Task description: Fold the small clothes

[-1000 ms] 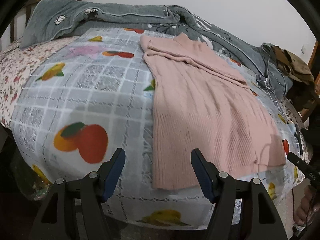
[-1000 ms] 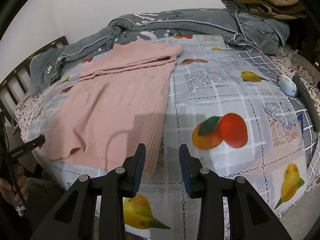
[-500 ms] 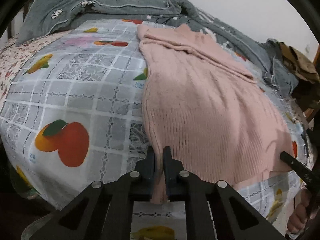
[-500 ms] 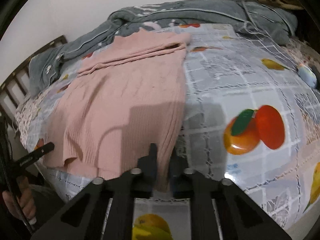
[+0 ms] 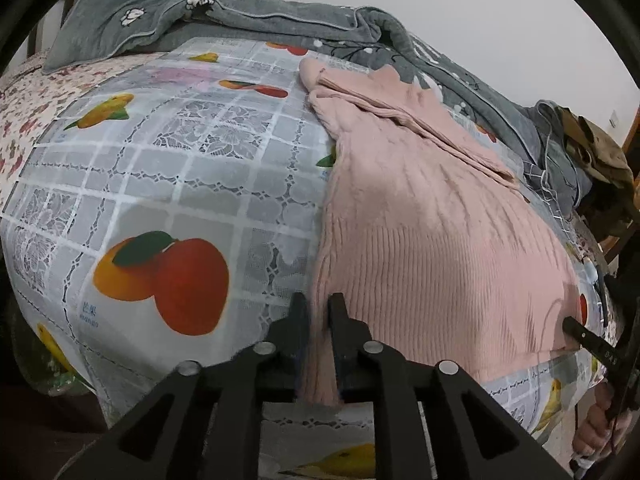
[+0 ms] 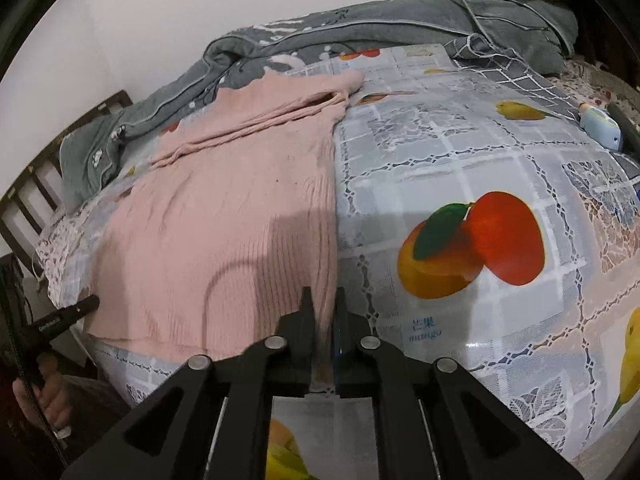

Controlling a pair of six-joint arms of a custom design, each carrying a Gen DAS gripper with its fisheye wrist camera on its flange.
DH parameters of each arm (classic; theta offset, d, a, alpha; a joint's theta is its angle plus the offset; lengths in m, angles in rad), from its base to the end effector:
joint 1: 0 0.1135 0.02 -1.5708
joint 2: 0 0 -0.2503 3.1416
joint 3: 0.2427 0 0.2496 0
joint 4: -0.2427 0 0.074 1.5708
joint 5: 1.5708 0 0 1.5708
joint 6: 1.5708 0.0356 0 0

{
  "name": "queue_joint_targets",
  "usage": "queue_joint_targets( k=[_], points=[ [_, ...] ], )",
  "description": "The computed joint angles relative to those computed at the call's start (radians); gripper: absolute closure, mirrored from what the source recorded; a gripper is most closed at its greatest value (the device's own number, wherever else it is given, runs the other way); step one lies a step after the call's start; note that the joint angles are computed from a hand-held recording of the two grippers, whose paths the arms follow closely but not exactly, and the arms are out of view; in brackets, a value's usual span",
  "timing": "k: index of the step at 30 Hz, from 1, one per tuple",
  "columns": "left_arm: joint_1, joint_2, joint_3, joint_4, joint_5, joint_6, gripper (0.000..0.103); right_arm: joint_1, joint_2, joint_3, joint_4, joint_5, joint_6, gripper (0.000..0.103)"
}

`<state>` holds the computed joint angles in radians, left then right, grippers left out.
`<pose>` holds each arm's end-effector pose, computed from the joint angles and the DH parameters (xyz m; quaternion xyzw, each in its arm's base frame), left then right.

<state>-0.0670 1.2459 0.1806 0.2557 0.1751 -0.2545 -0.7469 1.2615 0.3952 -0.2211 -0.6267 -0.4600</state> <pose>0.1843 -0.0186 0.0888 -0.0542 0.9239 -0.1394 0.3523 0.1567 -0.1166 0.1151 0.0590 0.9247 0.1172 0.3573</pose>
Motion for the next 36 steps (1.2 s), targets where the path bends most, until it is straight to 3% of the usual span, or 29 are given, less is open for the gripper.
queue_joint_targets(
  k=[7,15,21,36],
  points=[
    [0.037,0.0,-0.043,0.07,0.063,-0.003,0.079,-0.032,-0.056,-0.031,-0.044,0.015,-0.064,0.081],
    [-0.021,-0.01,-0.073,0.113,0.0,0.011,0.073,-0.017,-0.17,-0.116,-0.02,0.055,-0.081,0.081],
    [-0.005,-0.031,-0.078,0.094,0.056,0.053,0.062,0.015,-0.239,-0.14,-0.058,0.082,-0.092,0.082],
    [-0.083,-0.04,-0.084,0.102,-0.045,0.066,0.06,0.069,-0.242,-0.178,0.033,0.152,-0.016,0.082]
  ],
)
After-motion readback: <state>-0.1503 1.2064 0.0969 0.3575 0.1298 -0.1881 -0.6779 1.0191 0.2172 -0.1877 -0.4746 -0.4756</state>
